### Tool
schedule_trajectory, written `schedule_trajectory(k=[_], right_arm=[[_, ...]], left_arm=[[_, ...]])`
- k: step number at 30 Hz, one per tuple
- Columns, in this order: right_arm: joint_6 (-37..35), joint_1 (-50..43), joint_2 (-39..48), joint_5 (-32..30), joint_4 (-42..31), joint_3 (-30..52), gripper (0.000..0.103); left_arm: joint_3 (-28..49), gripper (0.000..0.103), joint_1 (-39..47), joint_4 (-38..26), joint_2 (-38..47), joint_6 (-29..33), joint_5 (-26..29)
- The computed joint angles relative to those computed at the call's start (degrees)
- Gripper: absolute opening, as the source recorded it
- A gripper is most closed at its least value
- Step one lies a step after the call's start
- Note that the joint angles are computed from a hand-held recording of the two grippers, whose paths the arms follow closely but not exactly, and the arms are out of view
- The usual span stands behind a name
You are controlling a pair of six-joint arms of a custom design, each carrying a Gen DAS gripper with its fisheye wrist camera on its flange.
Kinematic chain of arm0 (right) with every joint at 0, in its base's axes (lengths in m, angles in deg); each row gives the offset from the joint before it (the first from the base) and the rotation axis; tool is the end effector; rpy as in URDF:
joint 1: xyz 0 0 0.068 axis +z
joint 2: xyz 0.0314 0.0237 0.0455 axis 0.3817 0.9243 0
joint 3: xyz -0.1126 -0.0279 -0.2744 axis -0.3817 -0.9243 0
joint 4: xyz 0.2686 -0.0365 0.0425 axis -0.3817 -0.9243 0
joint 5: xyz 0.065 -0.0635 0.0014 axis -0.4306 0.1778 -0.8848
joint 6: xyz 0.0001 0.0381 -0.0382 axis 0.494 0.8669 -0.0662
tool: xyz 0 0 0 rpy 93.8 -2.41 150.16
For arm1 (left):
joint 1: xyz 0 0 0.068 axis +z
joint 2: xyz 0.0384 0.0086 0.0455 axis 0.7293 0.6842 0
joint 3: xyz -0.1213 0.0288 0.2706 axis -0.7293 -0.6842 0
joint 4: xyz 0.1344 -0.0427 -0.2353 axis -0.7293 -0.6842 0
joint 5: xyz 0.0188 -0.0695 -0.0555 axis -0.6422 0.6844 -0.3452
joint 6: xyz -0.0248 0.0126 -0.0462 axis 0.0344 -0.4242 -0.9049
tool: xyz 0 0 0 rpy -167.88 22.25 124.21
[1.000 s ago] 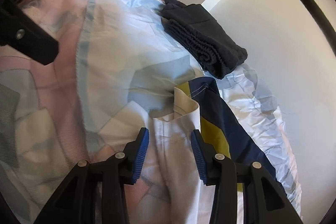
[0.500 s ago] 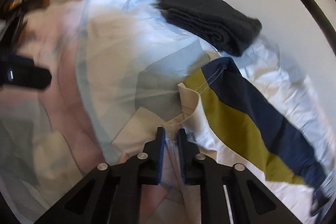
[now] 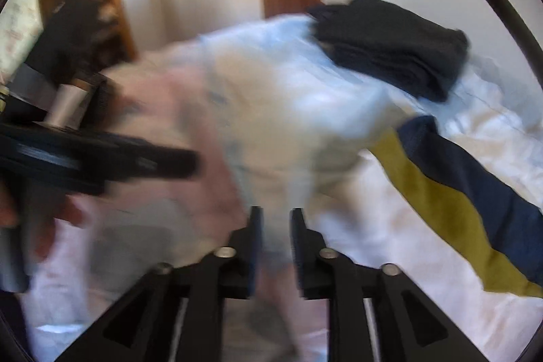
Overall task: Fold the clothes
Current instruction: 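Grasp the folded shirt edge with the right gripper and straighten it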
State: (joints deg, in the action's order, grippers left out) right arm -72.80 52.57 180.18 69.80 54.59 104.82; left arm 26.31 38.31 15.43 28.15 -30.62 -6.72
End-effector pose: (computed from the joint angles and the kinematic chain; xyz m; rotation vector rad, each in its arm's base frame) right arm 0.2502 0.1539 0.0631 -0.8861 2.2720 0.4297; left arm 0.2288 -0.0396 0.0712 -0.2448 2.5728 -0.3951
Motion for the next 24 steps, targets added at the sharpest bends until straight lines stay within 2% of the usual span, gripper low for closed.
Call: schedule_trajectory(k=[1,2,3,4,5,6,7,10,12,14,15,17,20,22,24], right_arm=[[-0.14,0.05,-0.93,0.95,0.55,-0.69,0.053],[-0.16,0.03,-2.35,3.25,2.1,-1.96,0.055],[0.24,-0.19,-3.83,6.49,3.81,-3.26,0.064],[0.93,-0.41,-4.64,9.87,4.54,-3.85,0.077],[1.76,-0.67,-4.58,12.65,3.3,-3.31,0.078],[2.68,-1.41,-3.86,13.79,0.53,-1.81,0.069],[3.38,-2.3,-2.46,12.58,-1.33,-0.37,0.048],[3.52,-2.39,2.69,10.91,-2.75,2.39,0.032],[2.79,-0.37,3.85,10.42,-1.28,2.2,0.029],[2.62,1.2,3.75,8.67,-0.36,1.69,0.049],[2.44,1.58,2.72,7.37,-0.15,0.97,0.064],[1.46,1.45,-0.65,7.72,3.13,-2.22,0.068],[-2.67,-6.06,-5.83,0.91,0.76,-2.43,0.079],[-9.24,-12.96,-5.94,-3.99,-4.85,2.04,0.086],[-17.64,-18.19,-2.29,-5.11,-12.7,10.31,0.086]], left_arm=[[0.02,0.103,0.08,-0.04,-0.02,0.03,0.11],[0.01,0.103,0.17,-0.04,-0.05,0.03,0.31],[0.08,0.103,0.17,-0.15,-0.06,0.08,0.52],[0.18,0.103,0.02,-0.28,-0.08,0.13,0.61],[0.27,0.103,-0.23,-0.36,-0.13,0.16,0.67],[0.39,0.103,-0.69,-0.37,-0.14,0.13,0.71],[0.46,0.103,-1.29,-0.32,-0.18,0.12,0.69],[0.52,0.103,-3.31,-0.46,-0.59,0.49,0.11],[0.56,0.103,-4.33,-0.72,-0.8,1.0,-0.9],[0.75,0.103,-4.54,-0.86,-0.55,1.22,-1.19],[0.89,0.103,-4.42,-0.9,-0.29,1.27,-0.97],[1.25,0.103,-4.07,-0.59,0.63,1.28,0.32],[1.42,0.103,-5.21,-0.05,0.9,1.18,1.15],[1.58,0.103,-6.86,0.35,0.69,1.28,1.32],[2.08,0.103,-8.51,0.33,1.09,1.37,1.08]])
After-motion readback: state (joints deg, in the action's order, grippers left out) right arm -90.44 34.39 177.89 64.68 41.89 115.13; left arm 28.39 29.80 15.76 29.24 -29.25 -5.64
